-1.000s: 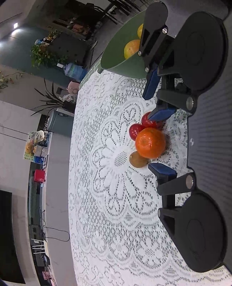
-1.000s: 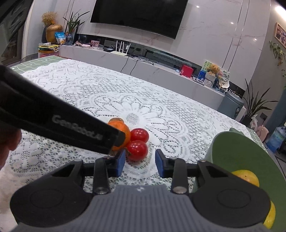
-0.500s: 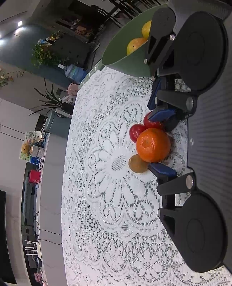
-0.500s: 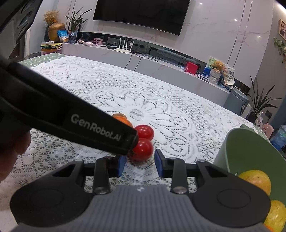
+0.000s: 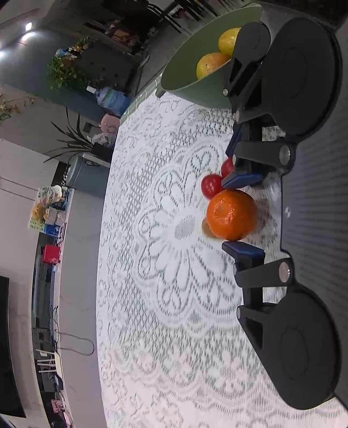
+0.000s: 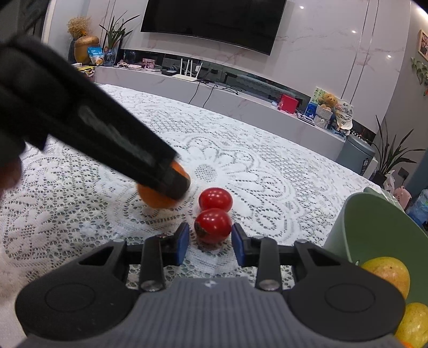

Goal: Organize fruits
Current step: 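Close the left tool on the orange while the right tool grasps the red fruit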

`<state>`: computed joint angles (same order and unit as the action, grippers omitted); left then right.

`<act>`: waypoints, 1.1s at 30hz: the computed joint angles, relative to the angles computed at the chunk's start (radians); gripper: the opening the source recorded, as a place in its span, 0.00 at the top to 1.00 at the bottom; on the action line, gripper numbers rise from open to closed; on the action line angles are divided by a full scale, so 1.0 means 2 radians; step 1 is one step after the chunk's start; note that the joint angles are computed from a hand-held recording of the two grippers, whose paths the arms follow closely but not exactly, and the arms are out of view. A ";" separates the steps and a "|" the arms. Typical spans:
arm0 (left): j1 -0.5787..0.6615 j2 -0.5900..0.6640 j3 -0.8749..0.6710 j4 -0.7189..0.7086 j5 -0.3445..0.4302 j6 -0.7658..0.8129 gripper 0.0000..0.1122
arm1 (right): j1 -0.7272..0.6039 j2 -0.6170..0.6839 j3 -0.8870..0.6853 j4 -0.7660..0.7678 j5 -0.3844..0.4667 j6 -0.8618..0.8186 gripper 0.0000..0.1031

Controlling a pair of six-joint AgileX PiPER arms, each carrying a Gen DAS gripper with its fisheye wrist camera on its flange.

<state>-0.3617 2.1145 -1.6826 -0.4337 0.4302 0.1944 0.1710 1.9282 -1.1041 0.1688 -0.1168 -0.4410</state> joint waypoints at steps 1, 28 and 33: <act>0.003 -0.003 0.000 0.011 0.007 -0.012 0.57 | 0.001 0.001 0.000 0.012 -0.002 -0.011 0.69; -0.015 0.012 -0.011 0.184 0.021 -0.135 0.55 | 0.006 0.006 -0.008 0.098 -0.002 -0.086 0.73; -0.019 0.009 -0.008 0.198 0.022 -0.146 0.55 | 0.008 0.003 -0.001 0.087 -0.011 -0.084 0.74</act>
<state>-0.3996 2.1331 -1.6992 -0.0385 0.4732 -0.0983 0.1867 1.9342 -1.1059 0.3422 -0.1383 -0.6083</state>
